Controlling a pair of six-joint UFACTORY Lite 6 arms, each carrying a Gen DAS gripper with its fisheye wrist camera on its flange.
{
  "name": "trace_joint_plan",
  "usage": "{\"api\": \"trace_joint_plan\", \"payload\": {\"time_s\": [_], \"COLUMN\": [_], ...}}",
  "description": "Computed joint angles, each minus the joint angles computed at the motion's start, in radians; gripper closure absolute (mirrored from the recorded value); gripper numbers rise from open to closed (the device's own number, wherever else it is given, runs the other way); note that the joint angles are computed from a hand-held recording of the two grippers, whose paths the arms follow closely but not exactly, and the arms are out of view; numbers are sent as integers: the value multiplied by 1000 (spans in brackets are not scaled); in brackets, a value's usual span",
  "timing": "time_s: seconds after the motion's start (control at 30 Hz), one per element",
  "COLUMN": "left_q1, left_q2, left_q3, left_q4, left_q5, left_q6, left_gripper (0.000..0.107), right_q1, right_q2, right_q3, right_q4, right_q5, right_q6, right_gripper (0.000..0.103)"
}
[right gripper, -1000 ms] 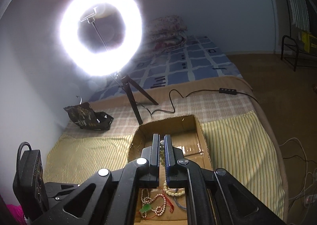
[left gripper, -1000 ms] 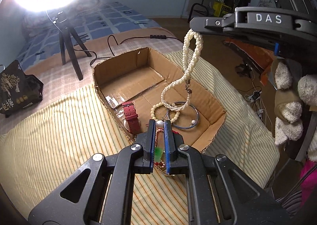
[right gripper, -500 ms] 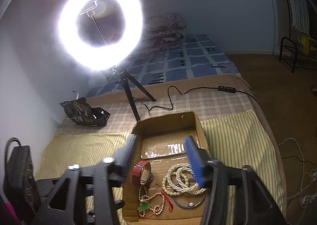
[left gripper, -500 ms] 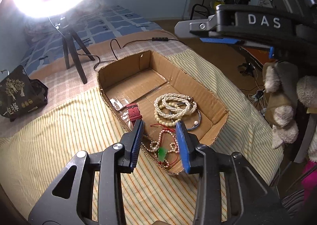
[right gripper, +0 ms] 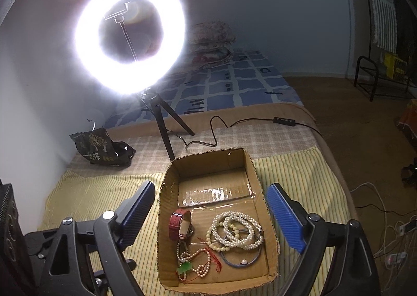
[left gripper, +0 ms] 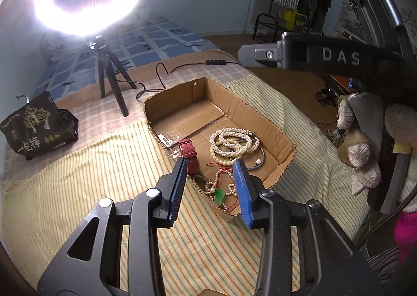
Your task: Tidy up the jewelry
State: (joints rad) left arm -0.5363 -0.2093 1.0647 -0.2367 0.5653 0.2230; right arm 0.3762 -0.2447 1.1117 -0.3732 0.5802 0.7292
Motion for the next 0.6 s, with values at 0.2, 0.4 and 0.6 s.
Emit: {"api": "trace_joint_plan", "payload": {"time_s": [0.2, 0.4, 0.6], "left_q1": [18, 45, 65], "left_q2": [-91, -189, -287], "left_q3": [-21, -36, -37], "left_q4": [25, 37, 53], "left_q5": [34, 86, 150], "left_q6": [-29, -38, -46], "left_gripper": [59, 59, 59], "right_q1": [83, 187, 309], "right_q2": [-48, -87, -132], "right_q3": [4, 17, 14], "right_q4": [-119, -230, -327], "right_q5": [77, 162, 268], "right_q6": [118, 231, 342], "right_gripper": [6, 3, 3]}}
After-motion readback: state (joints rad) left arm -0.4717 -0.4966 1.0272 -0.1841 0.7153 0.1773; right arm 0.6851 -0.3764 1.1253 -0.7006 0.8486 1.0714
